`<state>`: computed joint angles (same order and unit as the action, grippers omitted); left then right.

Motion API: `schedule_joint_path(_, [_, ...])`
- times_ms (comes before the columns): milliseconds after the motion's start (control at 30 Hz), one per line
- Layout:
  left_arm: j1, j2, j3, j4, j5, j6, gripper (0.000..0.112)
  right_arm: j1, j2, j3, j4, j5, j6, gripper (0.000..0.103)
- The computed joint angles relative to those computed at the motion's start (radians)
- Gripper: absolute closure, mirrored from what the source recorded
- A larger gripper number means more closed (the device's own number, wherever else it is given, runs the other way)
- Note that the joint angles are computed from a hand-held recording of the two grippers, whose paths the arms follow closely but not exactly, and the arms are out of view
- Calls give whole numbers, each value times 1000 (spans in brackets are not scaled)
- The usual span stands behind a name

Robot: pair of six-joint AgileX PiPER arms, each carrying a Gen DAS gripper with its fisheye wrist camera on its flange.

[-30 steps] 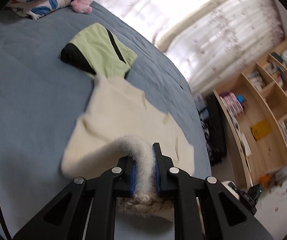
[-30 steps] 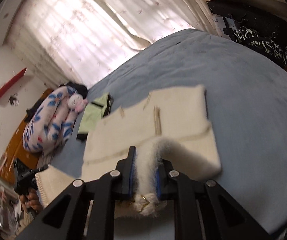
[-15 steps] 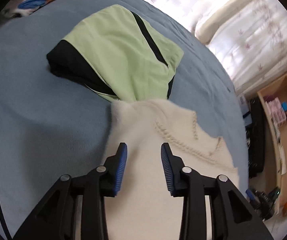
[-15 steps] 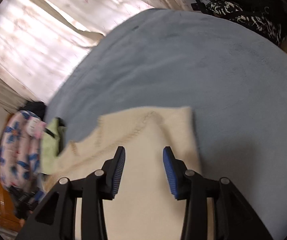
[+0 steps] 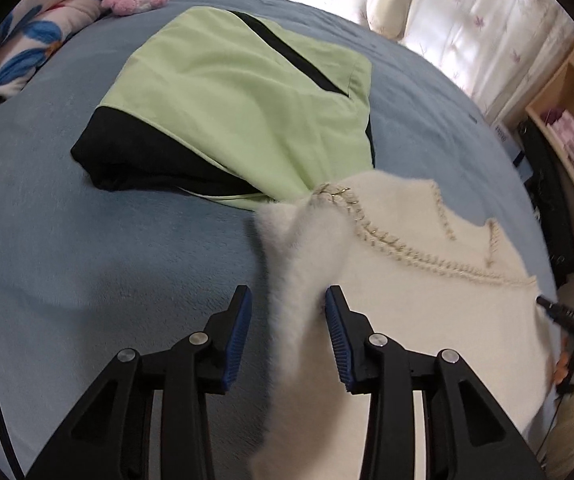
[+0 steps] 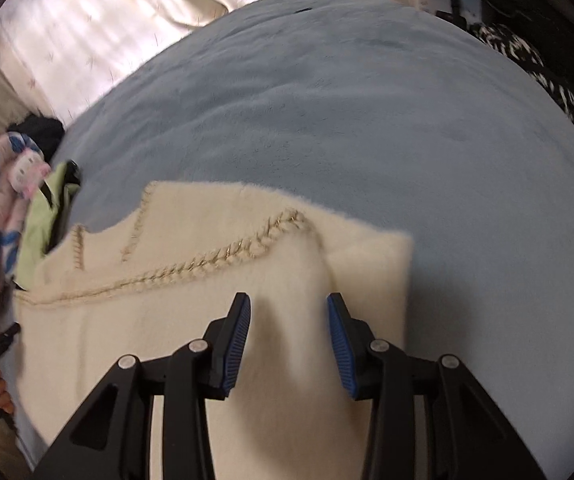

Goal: Fold large clothes

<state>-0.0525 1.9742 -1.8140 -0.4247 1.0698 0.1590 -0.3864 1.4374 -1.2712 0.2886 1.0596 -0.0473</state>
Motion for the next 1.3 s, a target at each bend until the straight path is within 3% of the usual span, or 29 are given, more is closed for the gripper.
schedule_joint_path(267, [-76, 63, -113, 111, -3, 4, 78, 43, 50, -6, -31, -69, 14, 61])
schedule_joint_path(333, [-131, 65, -126, 237, -21, -70, 89, 78, 37, 9, -76, -94, 41, 66])
schedule_joint_path(400, [-181, 34, -83, 347, -65, -124, 94, 124, 3, 32, -144, -114, 73, 92])
schedule_joint_path(500, [-229, -42, 6, 459, -125, -187, 100, 189, -84, 76, -240, -132, 130, 95])
schedule_joint_path(533, [-235, -68, 27, 477, -134, -200, 106, 208, -124, 92, -264, -133, 145, 95])
schedule_joint_path(600, [-238, -115, 53, 471, -145, -208, 106, 242, -205, 115, -306, -135, 179, 95])
schedule_joint_path(867, [-252, -174, -78, 481, -73, -275, 106, 253, -335, 4, -425, -90, 299, 95])
schedule_joint_path(1000, [-258, -116, -208, 516, -50, -332, 106, 235, -299, -70, -460, -105, 340, 96])
schedule_joint_path(1200, [-259, 135, -547, 525, 50, -386, 106, 307, -174, -89, -649, -184, 486, 96])
schedule_joint_path(1300, [-284, 249, -620, 580, 22, -412, 106, 298, -54, -84, -717, -214, 557, 96])
